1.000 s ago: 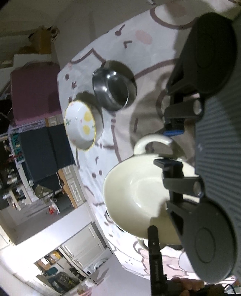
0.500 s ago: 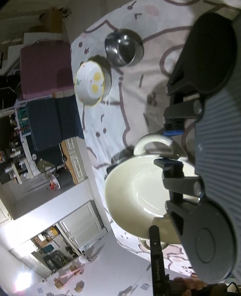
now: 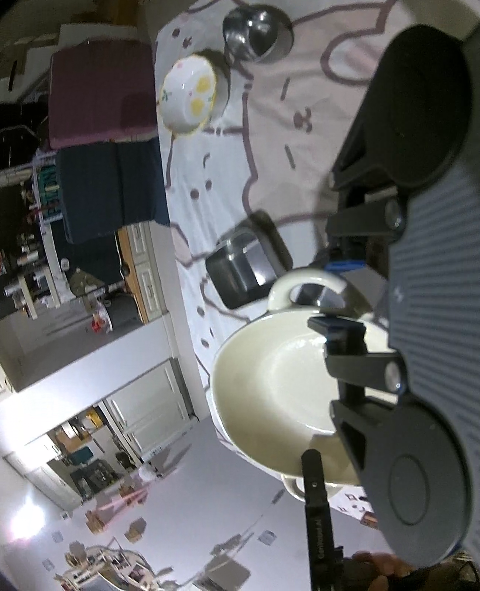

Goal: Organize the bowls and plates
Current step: 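Carry the cream bowl with both grippers toward the steel trays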

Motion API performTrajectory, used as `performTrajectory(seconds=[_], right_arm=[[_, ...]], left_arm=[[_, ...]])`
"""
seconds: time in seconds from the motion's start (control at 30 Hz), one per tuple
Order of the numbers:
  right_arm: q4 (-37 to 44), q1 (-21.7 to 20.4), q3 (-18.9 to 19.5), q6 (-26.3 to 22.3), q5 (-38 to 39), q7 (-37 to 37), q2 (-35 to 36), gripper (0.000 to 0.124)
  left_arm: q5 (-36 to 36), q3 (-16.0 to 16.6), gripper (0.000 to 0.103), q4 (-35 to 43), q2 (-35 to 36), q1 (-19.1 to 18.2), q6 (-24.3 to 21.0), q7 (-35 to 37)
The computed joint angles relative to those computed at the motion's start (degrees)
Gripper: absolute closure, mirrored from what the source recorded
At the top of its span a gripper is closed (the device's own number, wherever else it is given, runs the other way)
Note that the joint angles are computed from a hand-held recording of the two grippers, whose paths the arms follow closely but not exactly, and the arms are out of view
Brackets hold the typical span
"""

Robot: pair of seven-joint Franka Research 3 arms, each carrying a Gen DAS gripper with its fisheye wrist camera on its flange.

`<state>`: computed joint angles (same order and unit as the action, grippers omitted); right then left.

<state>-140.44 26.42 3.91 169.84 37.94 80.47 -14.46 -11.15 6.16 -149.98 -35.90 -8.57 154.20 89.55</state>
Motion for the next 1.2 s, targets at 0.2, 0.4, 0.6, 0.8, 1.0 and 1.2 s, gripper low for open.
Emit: performTrajectory(seconds=[0.2, 0.4, 0.6, 0.8, 1.0, 1.2], right_arm=[[2.4, 1.0, 1.6, -1.2, -0.1, 0.9, 2.3, 0.095], [3.9, 1.3, 4.0, -1.9, -3.7, 5.4, 3.9, 0.095], [5.2, 0.7, 6.7, -2.5, -12.4, 12.3, 5.8, 0.096], [7.4, -0.1, 8.3, -5.4, -22.7, 21.0, 8.3, 0.095], [9.3, 0.6, 8.3, -7.1, -30.0, 26.7, 10.8, 0.095], [11.2, 1.6, 7.7, -9.8, -34.2, 30.4, 12.8, 0.095]], left_arm=[[1.6, 1.3, 0.078, -2.5, -4.1, 3.5, -2.6, 0.2], [2.4, 3.4, 0.076, -4.9, -6.3, 6.1, -3.0, 1.8], [2.1, 6.2, 0.073, -6.8, -5.7, 7.3, -3.1, 6.0], [-0.1, 7.8, 0.071, -7.9, -3.6, 8.2, -2.3, 10.2], [-1.7, 7.9, 0.069, -7.8, 0.0, 9.0, -1.6, 13.4], [-4.1, 8.0, 0.069, -7.5, 2.4, 9.5, -1.2, 16.4]])
